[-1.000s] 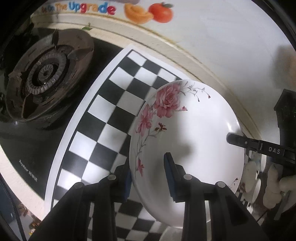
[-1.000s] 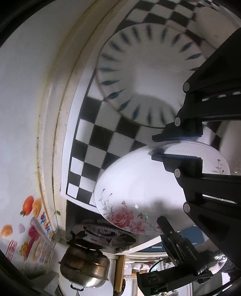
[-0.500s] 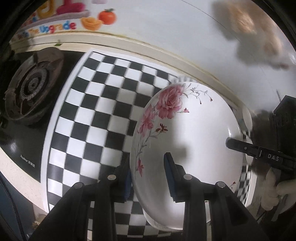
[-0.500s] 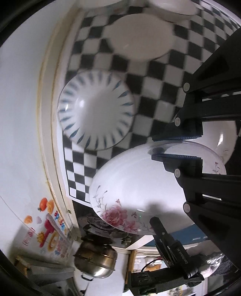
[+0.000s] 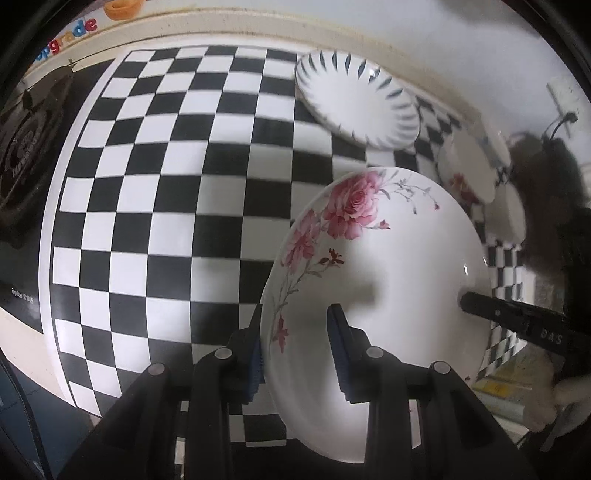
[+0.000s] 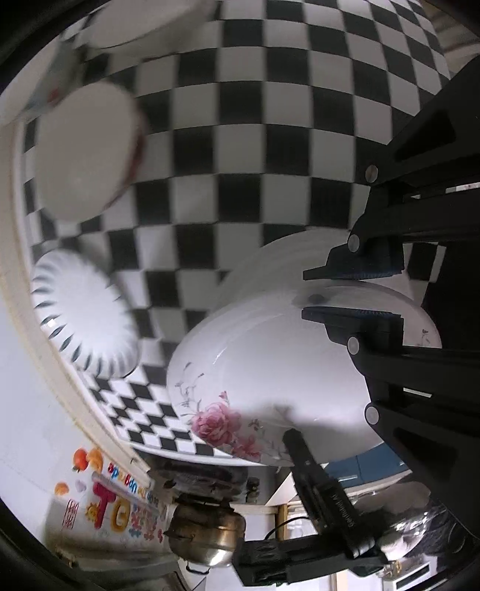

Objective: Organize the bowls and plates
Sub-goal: 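Lift the two-plate stack with both grippers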

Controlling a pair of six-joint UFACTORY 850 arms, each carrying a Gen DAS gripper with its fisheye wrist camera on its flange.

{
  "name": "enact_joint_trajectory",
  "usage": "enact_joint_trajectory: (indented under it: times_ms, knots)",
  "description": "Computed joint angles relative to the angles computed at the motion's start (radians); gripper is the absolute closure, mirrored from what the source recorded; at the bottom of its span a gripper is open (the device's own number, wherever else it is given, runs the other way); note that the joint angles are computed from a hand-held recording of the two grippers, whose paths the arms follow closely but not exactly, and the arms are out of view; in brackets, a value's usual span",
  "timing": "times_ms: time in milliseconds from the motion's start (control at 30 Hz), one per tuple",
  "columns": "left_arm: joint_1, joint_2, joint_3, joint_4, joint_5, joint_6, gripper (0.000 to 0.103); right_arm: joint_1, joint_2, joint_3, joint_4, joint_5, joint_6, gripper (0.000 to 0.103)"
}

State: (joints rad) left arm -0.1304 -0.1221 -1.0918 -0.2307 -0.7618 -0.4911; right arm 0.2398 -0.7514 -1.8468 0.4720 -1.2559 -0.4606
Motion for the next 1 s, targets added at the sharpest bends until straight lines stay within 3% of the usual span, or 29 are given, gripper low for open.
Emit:
enact_joint_trajectory:
  times_ms: [300, 1000]
  knots:
    - [-0.023, -0.041, -0.003, 0.044, -0.027, 0.001, 0.074, -0.01, 0.027, 0.119, -0.006, 0.043, 0.006, 0.088]
    - [-0.062, -0.122, -0.073, 0.111, -0.107, -0.021, 0.074, 0.005, 0.021, 0.101, -0.07, 0.054, 0.03, 0.089]
